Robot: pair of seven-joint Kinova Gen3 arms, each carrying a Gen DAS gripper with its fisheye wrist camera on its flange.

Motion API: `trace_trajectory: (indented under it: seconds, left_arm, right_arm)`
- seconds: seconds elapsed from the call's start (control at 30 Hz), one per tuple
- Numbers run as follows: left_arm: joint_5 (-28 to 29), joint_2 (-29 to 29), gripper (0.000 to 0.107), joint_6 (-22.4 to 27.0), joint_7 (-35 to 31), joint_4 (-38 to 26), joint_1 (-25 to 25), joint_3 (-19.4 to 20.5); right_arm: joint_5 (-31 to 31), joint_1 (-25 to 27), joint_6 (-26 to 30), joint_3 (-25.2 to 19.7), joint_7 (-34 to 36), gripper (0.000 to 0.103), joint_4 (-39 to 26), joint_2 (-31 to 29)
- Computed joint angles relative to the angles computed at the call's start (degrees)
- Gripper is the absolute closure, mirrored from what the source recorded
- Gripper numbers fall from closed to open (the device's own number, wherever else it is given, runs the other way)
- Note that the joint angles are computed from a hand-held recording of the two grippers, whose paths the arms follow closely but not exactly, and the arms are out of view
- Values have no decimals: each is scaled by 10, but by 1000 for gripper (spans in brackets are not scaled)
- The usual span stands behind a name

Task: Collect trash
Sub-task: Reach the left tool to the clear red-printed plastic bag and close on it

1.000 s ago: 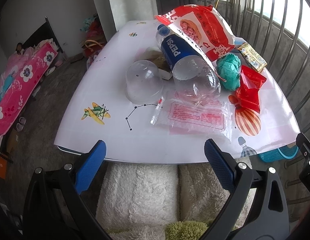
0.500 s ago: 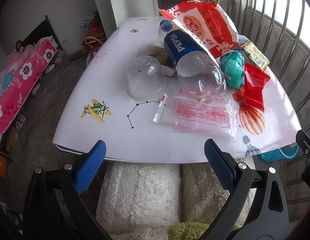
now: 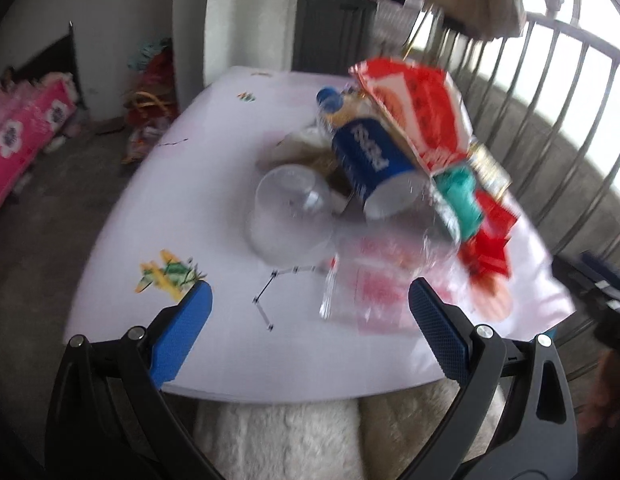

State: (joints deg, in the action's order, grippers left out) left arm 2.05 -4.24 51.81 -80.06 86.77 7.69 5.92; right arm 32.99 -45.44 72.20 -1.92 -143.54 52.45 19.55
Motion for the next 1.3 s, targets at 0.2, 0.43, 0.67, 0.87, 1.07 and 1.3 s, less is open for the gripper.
trace_trajectory:
  seconds: [0.2, 0.43, 0.67, 0.87, 1.07, 1.3]
  left_arm:
    - [102, 16, 13, 13, -101, -3, -23, -36]
    - [177, 46, 33, 37, -176, -11, -49, -41]
    - [187, 94, 83, 71, -188, -41, -57, -26]
    - [173, 96, 98, 83, -190, -42, -47, -15]
    - [223, 91, 100, 130, -206, -44, -67, -24]
    - [352, 81, 100, 231, -267, -18, -133, -54]
  right_arm:
    - [-115, 49, -6, -23, 80, 14, -55, 44]
    - [-247, 98, 41, -23, 100, 40, -115, 88]
    - [-293, 114, 45, -18, 91, 57, -114, 94]
    - [-339, 136, 25, -32, 98, 74, -103, 92]
    - [-339, 125, 40, -30, 110, 87, -123, 107]
    - [-307, 84, 86, -23, 161, 92, -164, 128]
